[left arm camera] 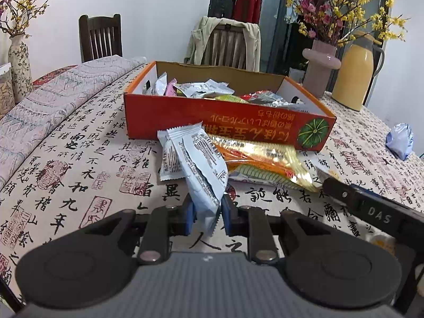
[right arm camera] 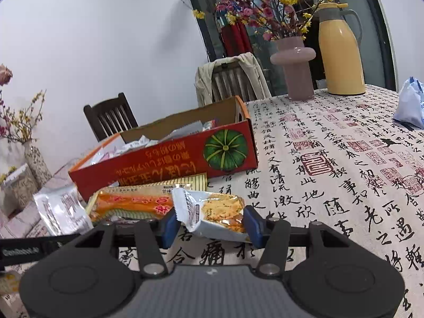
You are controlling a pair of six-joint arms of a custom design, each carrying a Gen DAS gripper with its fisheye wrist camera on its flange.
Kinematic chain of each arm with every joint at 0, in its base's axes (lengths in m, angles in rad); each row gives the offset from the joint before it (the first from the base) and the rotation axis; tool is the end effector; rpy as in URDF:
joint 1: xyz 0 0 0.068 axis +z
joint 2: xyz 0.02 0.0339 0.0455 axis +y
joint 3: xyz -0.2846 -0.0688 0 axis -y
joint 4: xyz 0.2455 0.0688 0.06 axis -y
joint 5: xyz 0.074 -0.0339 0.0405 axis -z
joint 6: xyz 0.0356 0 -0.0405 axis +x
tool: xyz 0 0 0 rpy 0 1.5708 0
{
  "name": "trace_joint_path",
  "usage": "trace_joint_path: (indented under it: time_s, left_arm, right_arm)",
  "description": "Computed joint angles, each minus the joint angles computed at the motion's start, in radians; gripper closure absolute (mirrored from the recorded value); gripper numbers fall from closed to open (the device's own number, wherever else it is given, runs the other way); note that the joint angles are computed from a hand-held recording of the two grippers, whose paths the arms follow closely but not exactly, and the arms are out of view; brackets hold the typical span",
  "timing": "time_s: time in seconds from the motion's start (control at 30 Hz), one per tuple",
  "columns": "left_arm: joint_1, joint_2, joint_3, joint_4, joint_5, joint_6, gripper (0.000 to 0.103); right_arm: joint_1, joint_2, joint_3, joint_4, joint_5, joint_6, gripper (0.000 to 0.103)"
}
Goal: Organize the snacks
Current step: 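Carry both packets over the box and open both tools to drop them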
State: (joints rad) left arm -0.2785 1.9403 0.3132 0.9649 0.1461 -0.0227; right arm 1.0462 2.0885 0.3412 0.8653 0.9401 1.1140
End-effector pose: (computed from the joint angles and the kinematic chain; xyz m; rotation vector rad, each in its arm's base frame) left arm 0.2438 -0.0751 0.0632 0.3657 2.2148 -0.3267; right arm 0.1437 0.1909 0.0352 0.4350 2.0002 0.1550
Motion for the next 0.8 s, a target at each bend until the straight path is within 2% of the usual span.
trace_joint_path:
  time_s: [0.03, 0.07, 0.1, 0.2, 0.33, 0.47, 0.57, 0.7, 0.8]
  left_arm:
    - [0.010, -0.002, -0.006, 0.008, 0.015, 0.006, 0.081]
    - [0.018, -0.002, -0.012, 0.020, 0.027, 0.011, 0.082]
    - [0.029, -0.005, -0.018, 0.029, 0.042, 0.017, 0.082]
    - [0.062, -0.016, -0.038, 0.058, 0.084, 0.037, 0.082]
    - [0.111, -0.046, -0.054, 0.071, 0.147, 0.064, 0.082]
    - [0.142, -0.085, -0.055, 0.067, 0.194, 0.091, 0.082]
    - [0.146, -0.119, -0.031, 0.040, 0.206, 0.094, 0.082]
    - [0.132, -0.160, 0.027, -0.018, 0.206, 0.093, 0.082]
    - [0.116, -0.176, 0.092, -0.080, 0.200, 0.082, 0.082]
  right_arm:
    - [-0.005, -0.003, 0.005, -0.013, -0.009, -0.003, 0.052]
    - [-0.008, -0.005, 0.010, -0.023, -0.019, -0.008, 0.058]
    - [-0.011, -0.006, 0.013, -0.030, -0.026, -0.011, 0.070]
    - [0.004, 0.005, 0.016, -0.018, -0.005, -0.027, 0.086]
    - [0.044, -0.004, 0.035, -0.091, 0.086, 0.023, 0.094]
    - [0.072, -0.046, 0.030, -0.158, 0.150, 0.075, 0.097]
    - [0.074, -0.100, 0.021, -0.171, 0.177, 0.036, 0.097]
    - [0.057, -0.171, 0.017, -0.130, 0.205, -0.096, 0.097]
    - [0.004, -0.207, 0.020, -0.036, 0.192, -0.249, 0.097]
